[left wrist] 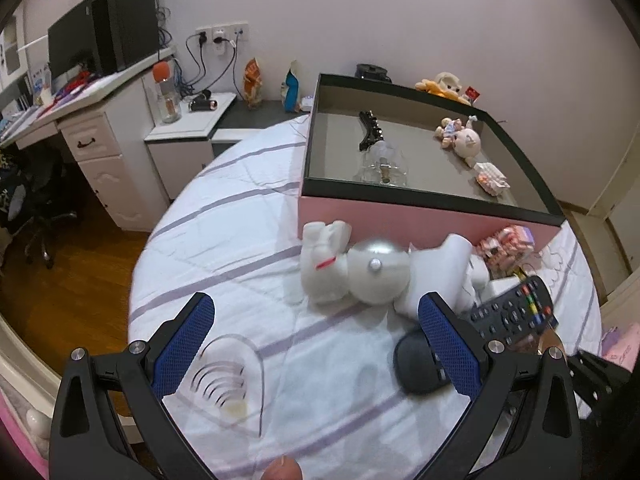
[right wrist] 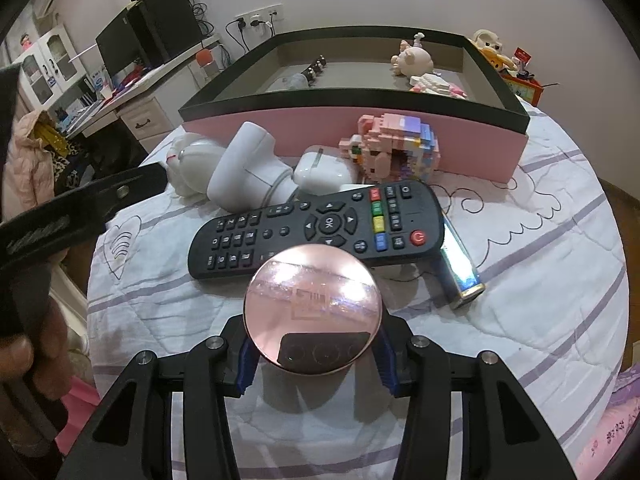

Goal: Organize rigid objects
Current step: 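Grasp the white plush toy with the left tool while the right tool holds the pink jar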

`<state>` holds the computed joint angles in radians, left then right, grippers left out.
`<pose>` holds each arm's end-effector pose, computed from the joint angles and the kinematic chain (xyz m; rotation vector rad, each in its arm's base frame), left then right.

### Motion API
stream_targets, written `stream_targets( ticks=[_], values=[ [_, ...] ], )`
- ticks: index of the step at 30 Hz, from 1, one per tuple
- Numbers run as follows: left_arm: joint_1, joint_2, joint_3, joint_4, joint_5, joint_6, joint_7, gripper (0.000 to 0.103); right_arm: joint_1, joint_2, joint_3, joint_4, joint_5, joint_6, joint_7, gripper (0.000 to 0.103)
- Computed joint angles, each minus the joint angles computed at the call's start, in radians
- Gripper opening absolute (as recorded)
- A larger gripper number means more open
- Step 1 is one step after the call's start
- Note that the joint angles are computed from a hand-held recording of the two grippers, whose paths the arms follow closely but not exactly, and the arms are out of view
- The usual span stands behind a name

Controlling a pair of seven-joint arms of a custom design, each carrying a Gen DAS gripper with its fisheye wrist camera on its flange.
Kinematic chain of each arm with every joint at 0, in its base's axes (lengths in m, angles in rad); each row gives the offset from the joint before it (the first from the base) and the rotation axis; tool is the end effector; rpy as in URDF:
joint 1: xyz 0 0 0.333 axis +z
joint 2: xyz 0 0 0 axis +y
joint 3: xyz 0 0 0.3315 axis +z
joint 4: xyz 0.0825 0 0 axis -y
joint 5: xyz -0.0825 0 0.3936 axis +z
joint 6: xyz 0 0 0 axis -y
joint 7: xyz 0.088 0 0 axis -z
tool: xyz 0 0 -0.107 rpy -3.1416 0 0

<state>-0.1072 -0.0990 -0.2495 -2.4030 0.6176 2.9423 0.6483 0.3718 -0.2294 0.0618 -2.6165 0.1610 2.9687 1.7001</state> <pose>0.4770 -0.2197 0.4239 -1.8506 1.8685 -0.7471 0.4277 0.1862 0.4026 -1.9677 1.6815 -0.3047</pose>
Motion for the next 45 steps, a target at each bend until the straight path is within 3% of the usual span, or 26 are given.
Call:
stream_targets(
  ticks=[9,13,15,16,19,25,33,41,45],
  values=[
    [-0.041,0.130,0.051,0.093,0.034,0.014,-0.011,0.103,0.003,0.011,-0.003,0.009,0.013,-0.003,-0.015,0.049],
    [-0.043,0.171,0.062,0.092,-0.154,0.079,0.122,0.103,0.001,0.010,0.001,0.009,0.012,-0.004,-0.011,0.049],
    [-0.063,0.184,0.083,0.098,-0.160,0.077,0.133,0.096,0.003,0.010,-0.002,0.009,0.016,-0.003,-0.013,0.049],
    [-0.089,0.188,0.112,0.107,-0.083,0.068,0.077,0.094,0.004,0.009,-0.002,0.009,0.018,-0.003,-0.013,0.049],
    [-0.102,0.182,0.126,0.102,-0.043,0.085,0.057,0.076,0.006,0.007,-0.003,0.007,0.020,-0.003,-0.015,0.049],
    [-0.068,0.160,0.092,0.052,-0.230,0.147,0.203,0.073,0.015,-0.005,-0.010,0.001,0.035,-0.005,-0.030,0.049],
    [-0.062,0.098,0.086,-0.008,-0.258,0.149,0.217,0.073,0.025,-0.032,-0.020,-0.013,0.054,0.003,-0.047,0.049],
    [-0.017,-0.012,0.037,-0.048,-0.259,0.118,0.237,0.073,0.054,-0.089,-0.054,-0.017,0.100,-0.003,-0.092,0.049],
    [-0.025,-0.038,0.033,-0.020,-0.317,0.105,0.317,0.073,0.007,-0.102,-0.042,0.017,0.063,-0.007,-0.086,0.049]
  ],
)
